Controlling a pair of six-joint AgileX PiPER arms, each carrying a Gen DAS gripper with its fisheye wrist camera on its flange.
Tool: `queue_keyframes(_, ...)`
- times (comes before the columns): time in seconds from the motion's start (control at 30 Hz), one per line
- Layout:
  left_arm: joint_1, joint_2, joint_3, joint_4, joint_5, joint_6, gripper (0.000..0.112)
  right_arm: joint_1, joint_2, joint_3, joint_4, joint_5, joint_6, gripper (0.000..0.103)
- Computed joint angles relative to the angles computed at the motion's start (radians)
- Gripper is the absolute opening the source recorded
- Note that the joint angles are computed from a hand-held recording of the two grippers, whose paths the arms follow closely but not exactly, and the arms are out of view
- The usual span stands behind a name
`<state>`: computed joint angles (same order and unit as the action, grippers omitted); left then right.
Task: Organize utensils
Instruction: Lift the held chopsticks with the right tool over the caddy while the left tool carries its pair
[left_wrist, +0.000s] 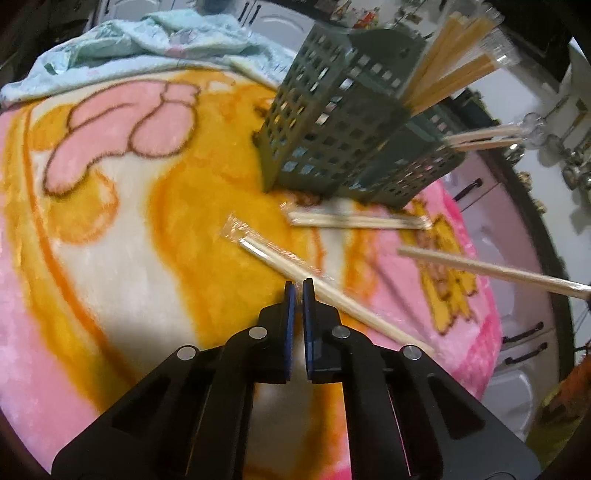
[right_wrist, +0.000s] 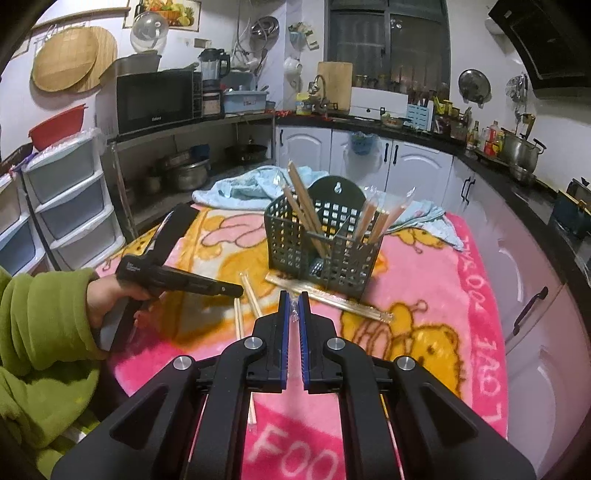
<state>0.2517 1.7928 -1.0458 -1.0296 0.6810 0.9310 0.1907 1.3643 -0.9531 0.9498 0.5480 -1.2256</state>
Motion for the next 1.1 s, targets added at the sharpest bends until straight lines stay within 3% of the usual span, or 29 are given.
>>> queue_keyframes(0.27,0.008,-0.186,0.014,-0.102,0.086,0.100,0.001,-0.008,-0.047,-0.030,-0.002,0.006,0.031,0.005)
queue_keyframes(0.43,-0.039,-0.261,-0.032,-0.105,0.115,0.071,0.001,-0.020,-0.086,-0.044,-0.013,0.014,0.055,0.005)
queue_keyframes(1.1,-0.139,-0.338,-0.345,-0.007,0.105,-0.102,0.001,-0.106,-0.115,-0.217,0.036,0.084,0.074,0.005)
